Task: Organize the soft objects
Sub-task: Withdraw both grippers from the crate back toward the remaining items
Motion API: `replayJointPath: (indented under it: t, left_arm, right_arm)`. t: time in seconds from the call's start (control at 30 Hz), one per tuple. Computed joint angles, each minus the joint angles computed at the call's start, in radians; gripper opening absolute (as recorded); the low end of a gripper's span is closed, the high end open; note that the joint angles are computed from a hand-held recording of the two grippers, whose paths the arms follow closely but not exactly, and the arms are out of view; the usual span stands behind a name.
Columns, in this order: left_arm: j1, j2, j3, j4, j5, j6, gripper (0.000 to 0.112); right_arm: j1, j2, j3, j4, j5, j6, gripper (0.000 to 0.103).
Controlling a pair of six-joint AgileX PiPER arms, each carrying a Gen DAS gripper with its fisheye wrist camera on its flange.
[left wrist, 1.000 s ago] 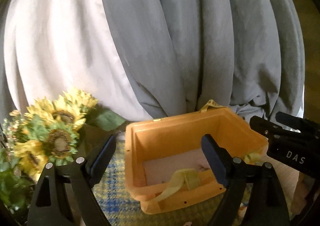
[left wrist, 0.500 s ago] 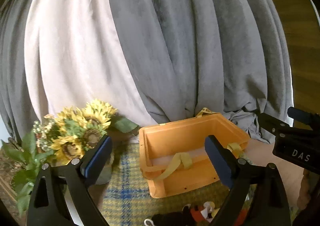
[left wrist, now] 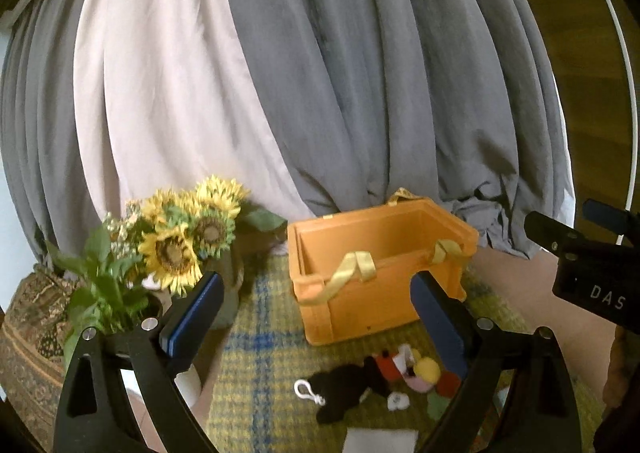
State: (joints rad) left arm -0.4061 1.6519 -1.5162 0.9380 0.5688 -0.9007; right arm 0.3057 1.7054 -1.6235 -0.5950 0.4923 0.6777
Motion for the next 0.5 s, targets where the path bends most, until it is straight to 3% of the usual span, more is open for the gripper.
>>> replayJointPath:
  t: [0.5]
  left_arm:
    - [-0.078,-0.067,0.17,-0.001,0.052,-0.054,0.095]
  right_arm:
    - [-0.011,-0.116,0.246,0.102,-0.013,-0.047,0.091]
